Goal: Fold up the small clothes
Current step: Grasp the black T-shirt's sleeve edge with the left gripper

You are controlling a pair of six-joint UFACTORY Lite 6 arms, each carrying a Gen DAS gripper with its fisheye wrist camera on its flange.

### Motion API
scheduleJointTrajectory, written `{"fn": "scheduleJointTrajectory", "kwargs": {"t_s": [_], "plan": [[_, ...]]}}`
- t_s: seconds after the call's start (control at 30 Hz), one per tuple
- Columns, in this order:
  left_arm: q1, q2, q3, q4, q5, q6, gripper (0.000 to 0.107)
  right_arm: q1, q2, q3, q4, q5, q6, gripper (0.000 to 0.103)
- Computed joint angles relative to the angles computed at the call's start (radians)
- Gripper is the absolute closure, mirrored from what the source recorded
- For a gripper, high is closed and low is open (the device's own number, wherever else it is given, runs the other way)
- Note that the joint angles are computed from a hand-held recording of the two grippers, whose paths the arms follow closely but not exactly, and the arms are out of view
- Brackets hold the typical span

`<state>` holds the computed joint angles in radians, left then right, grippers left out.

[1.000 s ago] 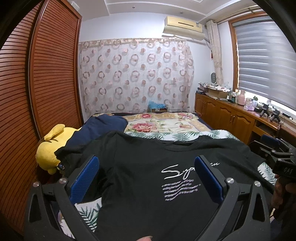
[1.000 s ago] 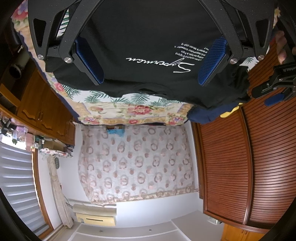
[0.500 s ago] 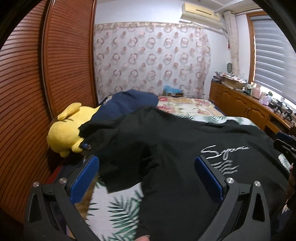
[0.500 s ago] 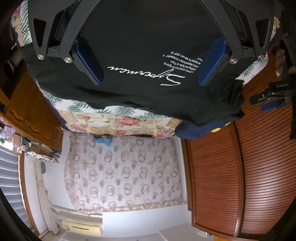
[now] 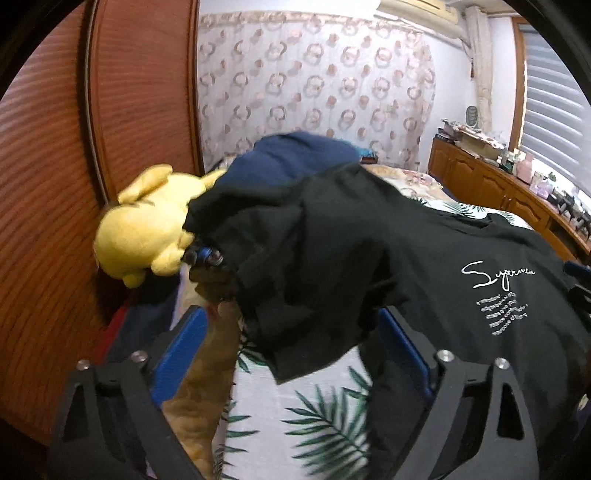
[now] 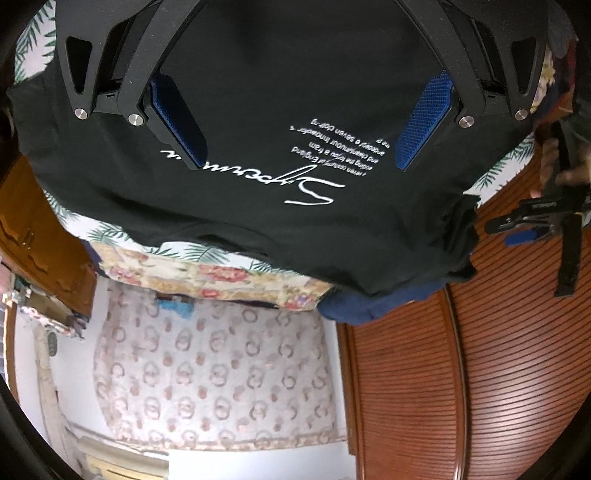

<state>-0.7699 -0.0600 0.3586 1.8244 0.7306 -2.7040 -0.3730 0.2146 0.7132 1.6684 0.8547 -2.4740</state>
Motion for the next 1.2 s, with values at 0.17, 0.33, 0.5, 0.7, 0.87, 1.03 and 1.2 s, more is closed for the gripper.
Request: {"fn": "scheduleJointTrajectory", "kwargs": {"t_s": [0.17, 0.33, 0.5, 0.7, 0.87, 1.03, 1.2], "plan": [[0.147, 0.048, -0.017, 0.260, -0.103, -0.172, 0.036, 0.042, 0.014, 0.004, -0.009, -0.015, 0.011, 0.000], [0.238, 0.112, 0.009, 0.395, -0.161, -0.237, 0.048, 0.079, 0.016, 0.012, -0.035, -0.026, 0.032, 0.000], [0.332, 0.145, 0.026, 0.611, -0.248, -0.362, 0.049, 0.104, 0.000, -0.003, -0.044, -0.024, 0.034, 0.000], [0.329, 0.125, 0.011, 0.620, -0.257, -0.333, 0.084, 0.095, 0.008, -0.005, -0.068, -0.014, 0.040, 0.000], [0.257, 0.048, -0.018, 0.454, -0.230, -0.188, 0.104, 0.074, 0.030, 0.009, -0.079, -0.005, 0.056, 0.000], [0.157, -0.165, -0.036, 0.171, -0.203, 0.070, 0.105, 0.045, 0.050, 0.026, -0.086, 0.004, 0.062, 0.000], [0.102, -0.199, 0.119, 0.003, -0.210, 0.333, 0.105, 0.002, 0.070, 0.067, -0.103, 0.020, 0.089, 0.000]]}}
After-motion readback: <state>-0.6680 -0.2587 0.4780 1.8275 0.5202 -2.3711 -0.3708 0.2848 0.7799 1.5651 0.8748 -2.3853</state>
